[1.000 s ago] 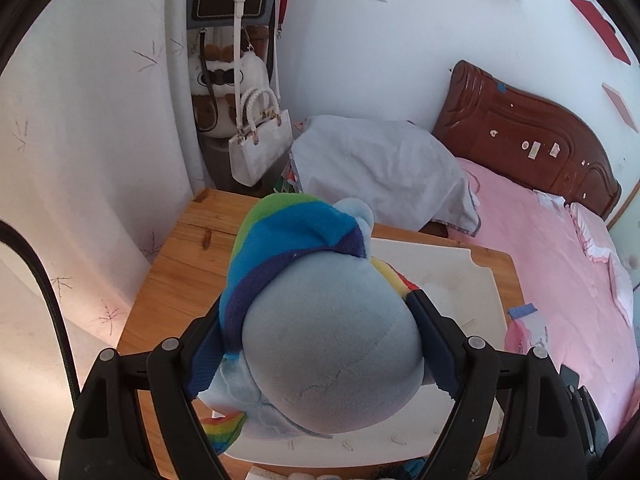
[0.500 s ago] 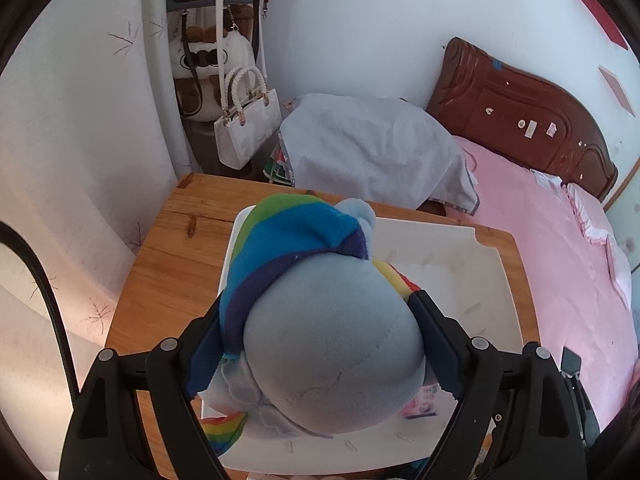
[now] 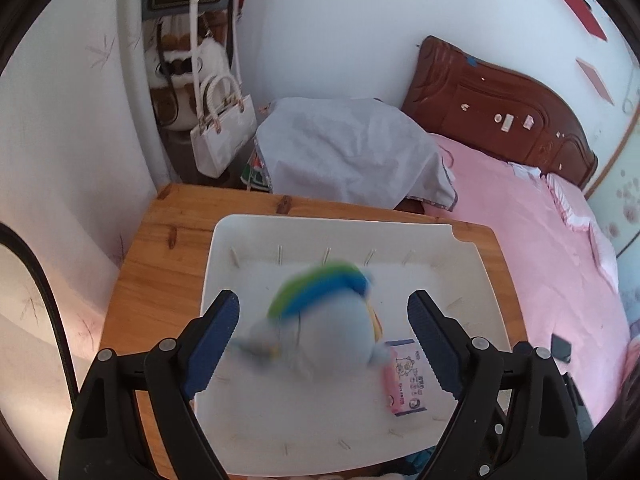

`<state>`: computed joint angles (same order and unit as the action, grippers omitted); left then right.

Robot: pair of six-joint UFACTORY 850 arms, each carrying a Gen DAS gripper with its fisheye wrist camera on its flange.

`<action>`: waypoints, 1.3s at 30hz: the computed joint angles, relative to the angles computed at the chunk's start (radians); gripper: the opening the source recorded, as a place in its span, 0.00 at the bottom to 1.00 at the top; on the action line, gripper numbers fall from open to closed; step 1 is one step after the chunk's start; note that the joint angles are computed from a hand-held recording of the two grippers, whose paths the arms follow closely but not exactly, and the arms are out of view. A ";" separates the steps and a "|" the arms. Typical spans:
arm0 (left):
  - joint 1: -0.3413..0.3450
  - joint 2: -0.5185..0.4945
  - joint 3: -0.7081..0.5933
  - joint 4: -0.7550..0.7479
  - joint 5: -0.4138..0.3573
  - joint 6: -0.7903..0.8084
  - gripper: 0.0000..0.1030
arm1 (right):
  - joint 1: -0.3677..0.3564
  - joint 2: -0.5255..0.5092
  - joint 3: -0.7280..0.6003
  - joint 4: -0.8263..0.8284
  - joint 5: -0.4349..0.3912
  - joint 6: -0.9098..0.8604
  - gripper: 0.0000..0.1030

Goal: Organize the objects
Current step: 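Lower pony and wipes into the white tray and open both grippers, then withdraw both tools from the tray toward the remaining toy pile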

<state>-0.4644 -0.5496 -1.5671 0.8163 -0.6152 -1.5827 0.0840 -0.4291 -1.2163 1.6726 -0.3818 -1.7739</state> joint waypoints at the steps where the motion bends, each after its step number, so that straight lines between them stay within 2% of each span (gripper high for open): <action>1: -0.002 0.003 0.002 0.010 0.000 0.001 0.86 | 0.002 0.006 0.005 0.012 0.005 -0.011 0.79; 6: -0.024 0.040 0.040 0.132 0.002 -0.066 0.86 | 0.005 0.034 0.036 0.096 0.030 -0.091 0.79; 9: -0.043 0.057 0.054 0.210 -0.038 -0.108 0.86 | 0.001 0.052 0.052 0.126 0.032 -0.102 0.79; 15: -0.083 0.087 0.089 0.308 -0.131 -0.200 0.86 | -0.037 0.067 0.064 0.022 -0.043 0.063 0.79; 18: -0.107 0.100 0.105 0.314 -0.185 -0.226 0.86 | -0.059 0.083 0.082 0.019 -0.083 0.073 0.80; 26: -0.160 0.132 0.124 0.275 -0.285 -0.273 0.86 | -0.122 0.167 0.158 -0.018 -0.123 0.055 0.81; 30: -0.193 0.135 0.126 0.276 -0.378 -0.305 0.86 | -0.152 0.213 0.194 -0.031 -0.128 0.020 0.81; 36: -0.237 0.136 0.129 0.245 -0.491 -0.276 0.86 | -0.191 0.258 0.237 -0.054 -0.152 -0.016 0.81; 39: -0.257 0.140 0.137 0.234 -0.519 -0.272 0.86 | -0.204 0.272 0.250 -0.078 -0.166 -0.017 0.81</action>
